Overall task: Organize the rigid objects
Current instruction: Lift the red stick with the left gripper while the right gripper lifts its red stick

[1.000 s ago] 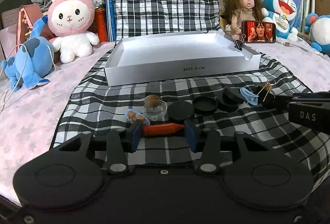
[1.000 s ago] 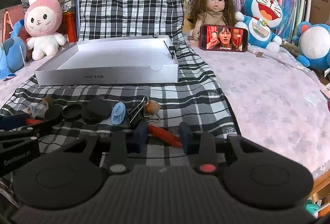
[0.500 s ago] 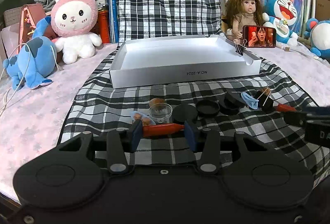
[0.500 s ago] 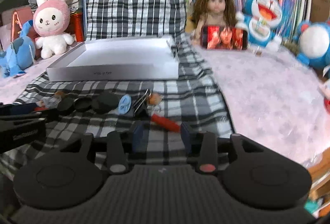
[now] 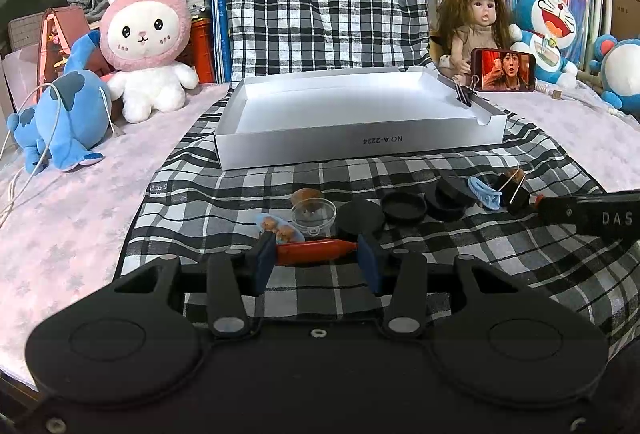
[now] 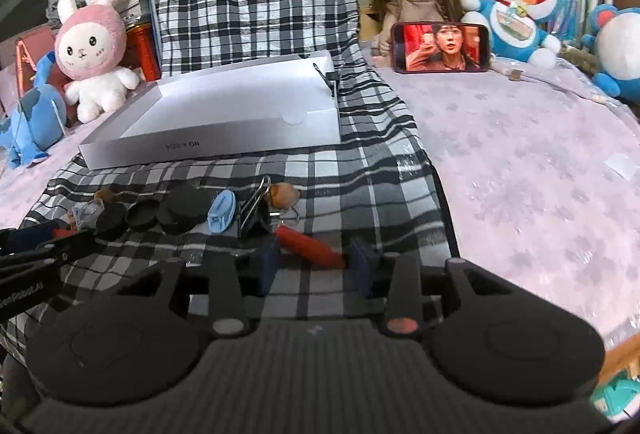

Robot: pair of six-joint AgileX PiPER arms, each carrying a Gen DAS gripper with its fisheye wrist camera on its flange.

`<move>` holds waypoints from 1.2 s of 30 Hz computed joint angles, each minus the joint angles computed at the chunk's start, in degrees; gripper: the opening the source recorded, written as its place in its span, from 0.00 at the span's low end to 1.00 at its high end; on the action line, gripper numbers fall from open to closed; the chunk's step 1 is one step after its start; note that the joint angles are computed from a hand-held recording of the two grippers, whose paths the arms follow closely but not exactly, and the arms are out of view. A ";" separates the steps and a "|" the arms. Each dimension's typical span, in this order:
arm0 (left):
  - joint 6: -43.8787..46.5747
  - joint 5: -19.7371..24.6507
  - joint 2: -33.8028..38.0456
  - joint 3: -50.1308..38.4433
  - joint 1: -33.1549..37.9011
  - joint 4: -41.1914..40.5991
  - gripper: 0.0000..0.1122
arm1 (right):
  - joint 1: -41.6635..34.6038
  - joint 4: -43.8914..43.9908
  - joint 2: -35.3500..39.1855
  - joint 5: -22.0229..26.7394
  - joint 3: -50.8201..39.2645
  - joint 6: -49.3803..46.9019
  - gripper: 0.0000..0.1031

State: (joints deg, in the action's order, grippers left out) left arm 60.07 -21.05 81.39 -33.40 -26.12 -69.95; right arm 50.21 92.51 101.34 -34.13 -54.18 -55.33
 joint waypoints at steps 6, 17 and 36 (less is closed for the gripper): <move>-0.04 0.11 -0.53 0.40 0.19 -0.30 0.38 | 0.74 0.60 -0.91 -0.19 0.63 1.60 0.62; 1.30 0.28 -0.39 0.09 0.46 -1.99 0.38 | 2.02 2.99 -3.26 1.65 2.15 -0.46 0.45; 3.46 0.84 -0.11 -0.79 1.03 -4.70 0.38 | 0.76 3.38 -0.27 -3.24 -0.24 -3.62 0.68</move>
State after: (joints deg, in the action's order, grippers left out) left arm 63.53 -20.21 81.28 -34.19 -25.09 -74.65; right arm 50.97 95.89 101.07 -37.37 -54.43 -58.95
